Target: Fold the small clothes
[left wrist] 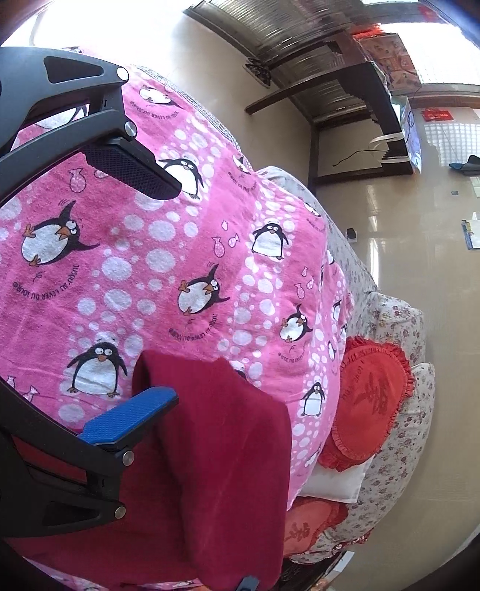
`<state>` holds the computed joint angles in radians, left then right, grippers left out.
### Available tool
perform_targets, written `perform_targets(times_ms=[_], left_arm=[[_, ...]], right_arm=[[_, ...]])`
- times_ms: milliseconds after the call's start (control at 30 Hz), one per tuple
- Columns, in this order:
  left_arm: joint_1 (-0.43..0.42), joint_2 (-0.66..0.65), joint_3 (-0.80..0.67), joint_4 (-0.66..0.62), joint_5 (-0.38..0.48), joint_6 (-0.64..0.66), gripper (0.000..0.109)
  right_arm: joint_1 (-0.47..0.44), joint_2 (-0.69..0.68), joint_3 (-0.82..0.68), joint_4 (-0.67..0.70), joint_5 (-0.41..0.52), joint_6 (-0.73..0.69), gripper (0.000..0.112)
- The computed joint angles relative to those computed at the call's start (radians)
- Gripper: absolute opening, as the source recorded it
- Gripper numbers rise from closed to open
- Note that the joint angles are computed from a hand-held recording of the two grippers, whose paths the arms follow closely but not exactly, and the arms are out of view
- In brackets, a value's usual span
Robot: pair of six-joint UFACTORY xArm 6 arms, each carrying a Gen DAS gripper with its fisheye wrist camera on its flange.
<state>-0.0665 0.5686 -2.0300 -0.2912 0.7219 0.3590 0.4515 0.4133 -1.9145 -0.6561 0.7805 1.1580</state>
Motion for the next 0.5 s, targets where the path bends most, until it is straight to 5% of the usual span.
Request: perform_targets(times_ms=[133, 267, 400, 500], left_arm=[[-0.018, -0.006, 0.01, 0.004, 0.009, 0.013, 0.102], [-0.047, -0.016, 0.033, 0.02, 0.01, 0.017, 0.102], [-0.073, -0.029, 0.05, 0.026, 0.014, 0.041, 0.102], [-0.093, -0.037, 0.074, 0.057, -0.005, 0.052, 0.102]], right_arm=[[-0.017, -0.228, 0.26, -0.079, 0.094, 0.145, 0.004], [-0.053, -0.348, 0.441, -0.001, 0.22, 0.186, 0.004], [-0.075, -0.371, 0.521, 0.094, 0.299, 0.173, 0.005], [-0.028, -0.332, 0.439, 0.002, 0.399, 0.154, 0.022]])
